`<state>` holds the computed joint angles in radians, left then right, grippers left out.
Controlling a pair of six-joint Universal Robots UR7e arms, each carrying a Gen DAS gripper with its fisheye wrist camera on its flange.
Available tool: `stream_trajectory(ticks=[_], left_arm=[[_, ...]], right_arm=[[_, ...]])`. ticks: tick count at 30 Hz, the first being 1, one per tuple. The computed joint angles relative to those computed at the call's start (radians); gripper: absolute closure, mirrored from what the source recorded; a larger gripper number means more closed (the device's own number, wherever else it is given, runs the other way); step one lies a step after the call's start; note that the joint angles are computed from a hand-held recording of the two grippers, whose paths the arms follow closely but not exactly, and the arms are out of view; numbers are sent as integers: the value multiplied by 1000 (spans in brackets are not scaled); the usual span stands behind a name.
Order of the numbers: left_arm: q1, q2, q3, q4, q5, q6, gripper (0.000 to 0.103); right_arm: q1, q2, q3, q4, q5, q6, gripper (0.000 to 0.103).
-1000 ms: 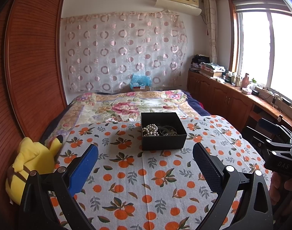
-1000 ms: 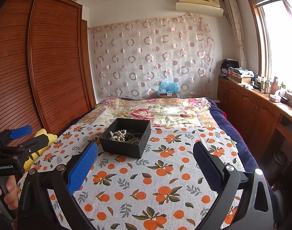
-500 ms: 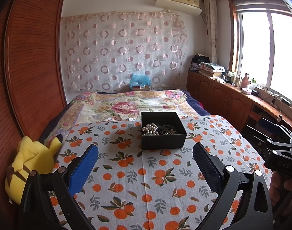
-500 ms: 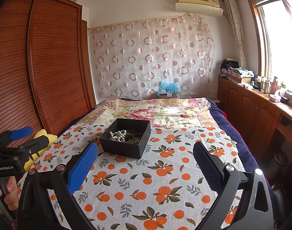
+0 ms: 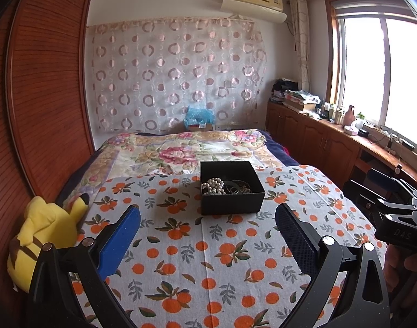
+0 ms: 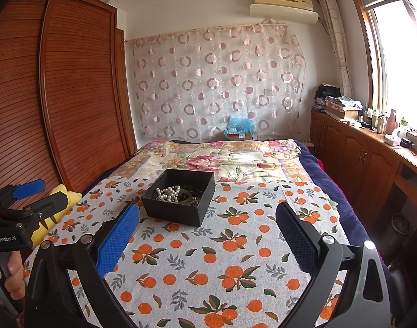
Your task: Organize jewelry
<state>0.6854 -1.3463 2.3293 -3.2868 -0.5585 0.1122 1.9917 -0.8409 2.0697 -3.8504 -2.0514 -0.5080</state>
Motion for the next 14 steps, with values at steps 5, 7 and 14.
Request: stream_trajectory(ticks=[5, 7, 14], left_arm=[[-2, 2, 0, 1, 1, -4, 8], [0, -1, 1, -2, 0, 1, 8], [-7, 1, 2, 1, 5, -9, 8]], right_arm=[[-2, -4, 3, 2, 1, 0, 3], [-2, -1, 3, -2, 1, -1, 3], [-3, -2, 4, 0, 3, 0, 3]])
